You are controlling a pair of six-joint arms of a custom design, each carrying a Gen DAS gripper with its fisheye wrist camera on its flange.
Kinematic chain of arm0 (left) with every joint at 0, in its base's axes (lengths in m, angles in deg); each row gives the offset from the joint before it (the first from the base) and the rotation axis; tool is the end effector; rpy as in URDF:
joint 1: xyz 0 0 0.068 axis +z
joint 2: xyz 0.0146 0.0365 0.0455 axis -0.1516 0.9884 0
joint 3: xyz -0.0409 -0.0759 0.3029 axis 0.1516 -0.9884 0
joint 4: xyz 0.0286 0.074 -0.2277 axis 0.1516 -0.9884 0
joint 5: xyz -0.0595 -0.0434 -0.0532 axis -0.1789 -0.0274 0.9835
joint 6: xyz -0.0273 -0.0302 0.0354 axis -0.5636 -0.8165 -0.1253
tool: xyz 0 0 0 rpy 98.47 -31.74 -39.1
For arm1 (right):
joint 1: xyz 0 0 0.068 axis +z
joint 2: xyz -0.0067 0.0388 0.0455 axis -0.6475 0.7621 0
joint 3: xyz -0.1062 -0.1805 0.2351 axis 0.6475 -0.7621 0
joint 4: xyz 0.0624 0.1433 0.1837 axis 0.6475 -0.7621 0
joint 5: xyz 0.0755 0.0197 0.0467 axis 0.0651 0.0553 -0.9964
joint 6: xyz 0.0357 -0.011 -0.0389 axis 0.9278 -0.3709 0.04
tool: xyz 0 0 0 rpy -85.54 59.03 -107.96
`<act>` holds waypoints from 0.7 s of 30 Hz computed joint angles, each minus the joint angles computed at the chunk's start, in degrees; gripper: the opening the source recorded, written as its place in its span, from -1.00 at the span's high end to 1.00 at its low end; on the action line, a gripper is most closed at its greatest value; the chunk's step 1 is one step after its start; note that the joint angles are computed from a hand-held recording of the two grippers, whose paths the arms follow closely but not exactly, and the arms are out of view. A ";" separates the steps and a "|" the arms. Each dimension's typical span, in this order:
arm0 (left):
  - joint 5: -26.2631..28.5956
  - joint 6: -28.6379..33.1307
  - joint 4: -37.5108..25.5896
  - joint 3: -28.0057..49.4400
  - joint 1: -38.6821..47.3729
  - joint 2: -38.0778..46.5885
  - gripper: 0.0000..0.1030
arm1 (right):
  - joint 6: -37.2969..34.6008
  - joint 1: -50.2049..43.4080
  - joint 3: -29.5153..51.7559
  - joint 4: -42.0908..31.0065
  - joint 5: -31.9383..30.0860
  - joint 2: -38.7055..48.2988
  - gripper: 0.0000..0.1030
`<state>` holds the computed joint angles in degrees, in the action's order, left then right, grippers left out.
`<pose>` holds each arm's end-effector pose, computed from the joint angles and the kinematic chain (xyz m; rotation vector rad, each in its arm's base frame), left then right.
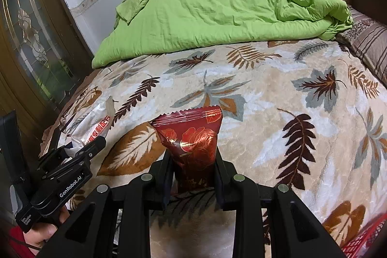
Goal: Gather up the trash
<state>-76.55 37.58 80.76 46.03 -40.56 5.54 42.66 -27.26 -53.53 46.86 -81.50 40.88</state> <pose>0.2176 -0.1140 0.1943 -0.1569 2.2677 0.1029 0.2660 0.0741 0.1938 -0.2892 2.3135 0.5736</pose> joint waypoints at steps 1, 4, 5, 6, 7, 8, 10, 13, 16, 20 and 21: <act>0.11 0.04 -0.08 0.15 0.02 0.02 0.10 | 0.01 -0.13 -0.06 0.00 -0.02 -0.14 0.40; 0.18 0.26 -0.34 0.94 -0.24 0.58 0.10 | 0.20 -0.35 -0.45 0.32 -0.02 -0.66 0.40; 0.32 0.35 -0.44 1.19 -0.34 0.74 0.10 | 0.32 -0.41 -0.59 0.47 0.04 -0.83 0.40; 0.44 0.34 -0.69 1.37 -0.62 0.69 0.10 | 0.51 -0.64 -0.78 0.64 -0.14 -1.08 0.40; 0.92 0.54 -0.66 1.47 -0.70 0.59 0.10 | 0.84 -1.17 -1.15 0.97 -0.66 -1.43 0.40; 1.72 0.99 -0.58 1.61 -0.76 0.37 0.10 | 1.10 -1.80 -1.45 1.03 -1.30 -1.83 0.40; 3.35 2.23 -0.25 2.27 -1.48 0.29 0.10 | 0.95 -3.76 -2.26 0.02 -2.69 -3.40 0.40; 3.75 3.60 0.18 3.10 -4.66 0.15 0.10 | -1.22 -7.89 -4.52 -2.60 -4.77 -7.80 0.40; 4.92 4.04 -0.42 4.80 -7.91 0.75 0.10 | -4.11 -15.20 -6.68 -6.75 -9.32 -12.30 0.40; 7.23 3.23 -2.53 8.52 -12.55 2.14 0.10 | -11.16 -28.52 -7.64 -15.49 -16.23 -17.24 0.40; 8.00 3.26 -3.24 9.90 -13.75 2.47 0.10 | -13.60 -32.44 -7.45 -18.28 -17.99 -18.24 0.40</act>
